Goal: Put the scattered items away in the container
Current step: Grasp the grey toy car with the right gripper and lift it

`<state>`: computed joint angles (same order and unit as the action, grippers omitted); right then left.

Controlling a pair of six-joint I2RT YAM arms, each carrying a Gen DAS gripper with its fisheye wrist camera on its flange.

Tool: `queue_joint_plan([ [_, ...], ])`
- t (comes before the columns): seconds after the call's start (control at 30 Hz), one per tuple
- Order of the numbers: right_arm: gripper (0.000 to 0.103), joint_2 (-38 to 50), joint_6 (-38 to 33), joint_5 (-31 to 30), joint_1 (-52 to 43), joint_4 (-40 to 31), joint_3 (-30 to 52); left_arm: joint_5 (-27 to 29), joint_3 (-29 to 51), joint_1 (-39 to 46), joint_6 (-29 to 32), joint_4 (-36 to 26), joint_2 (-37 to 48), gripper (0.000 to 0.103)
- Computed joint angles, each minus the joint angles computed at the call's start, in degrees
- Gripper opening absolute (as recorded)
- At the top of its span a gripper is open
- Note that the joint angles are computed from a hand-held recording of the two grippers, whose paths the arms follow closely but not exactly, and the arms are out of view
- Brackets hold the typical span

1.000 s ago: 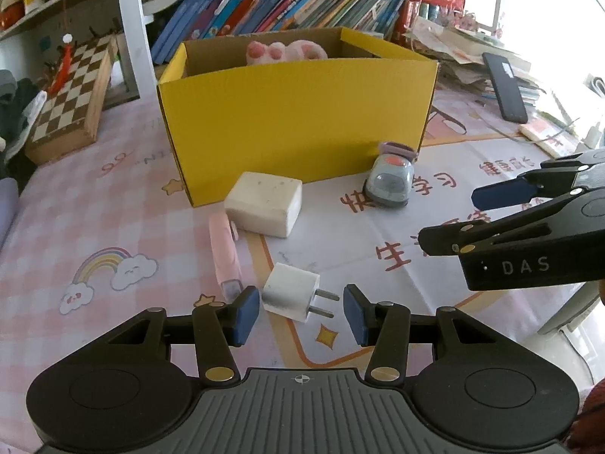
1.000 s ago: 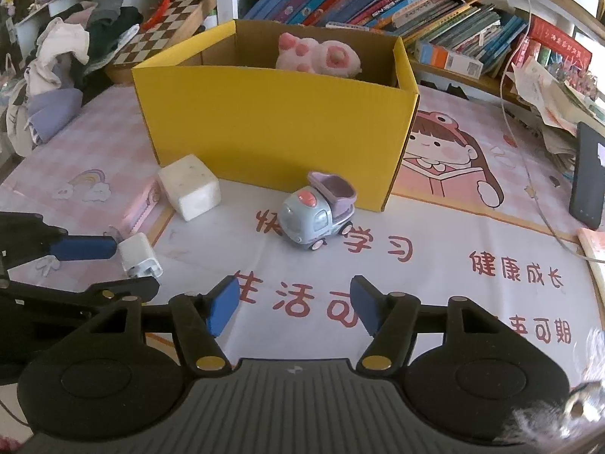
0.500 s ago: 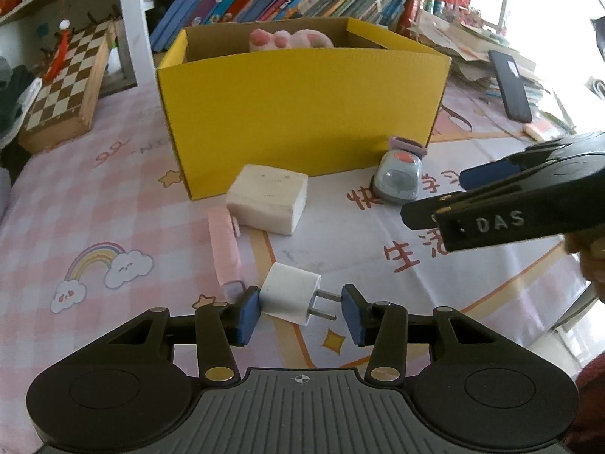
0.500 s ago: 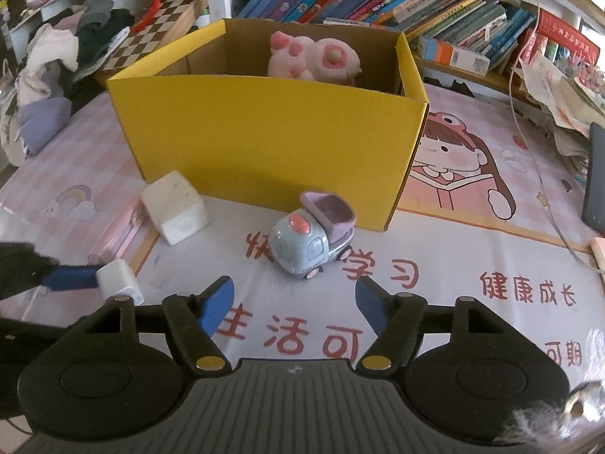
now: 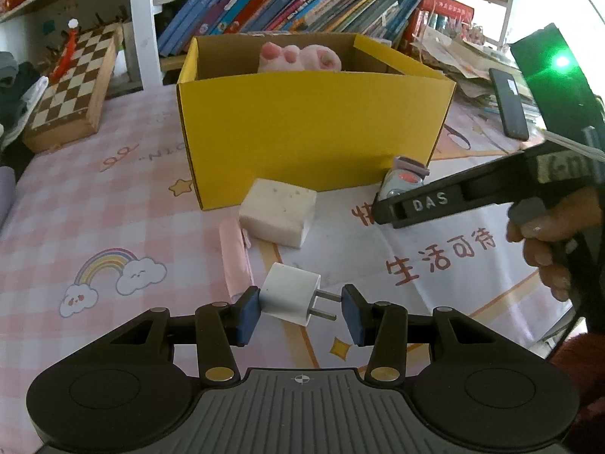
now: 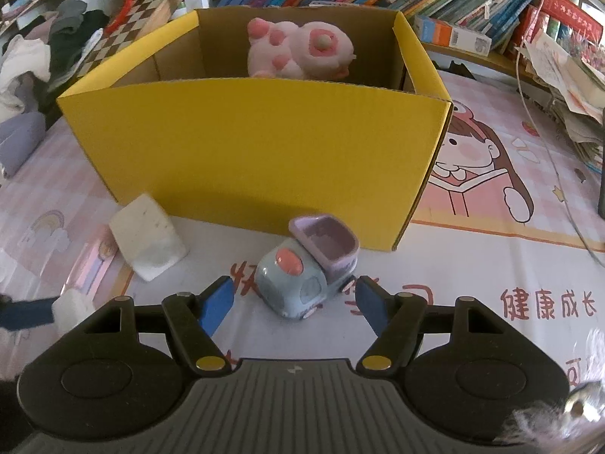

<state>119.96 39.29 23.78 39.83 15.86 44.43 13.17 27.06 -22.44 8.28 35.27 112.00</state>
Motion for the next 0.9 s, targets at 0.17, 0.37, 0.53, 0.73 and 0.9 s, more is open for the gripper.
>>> queue_joint_plan([
  [0.17, 0.066, 1.22, 0.86, -0.81, -1.10, -2.03, 2.15, 0.46, 0.22, 0.44, 0.30, -1.09, -0.58, 0.045],
  [0.37, 0.059, 1.99, 1.39, -1.00, -2.00, -1.99, 2.47, 0.98, 0.18, 0.77, 0.88, -1.80, -1.13, 0.045],
  [0.53, 0.058, 1.00, 1.96, -1.34, -1.51, -1.27, 1.19, 1.55, -0.37, 0.97, 1.63, -1.72, -2.01, 0.045],
  [0.73, 0.057, -2.14, 3.05, 1.02, 1.23, 0.11, -2.12, 2.62, -1.23, 1.44, 1.60, -1.25, -3.47, 0.045],
  [0.9, 0.047, -4.87, 3.75, 3.53, 4.22, 0.02, -4.26, 3.86, -2.30, 1.57, 1.88, -0.54, -4.72, 0.045],
])
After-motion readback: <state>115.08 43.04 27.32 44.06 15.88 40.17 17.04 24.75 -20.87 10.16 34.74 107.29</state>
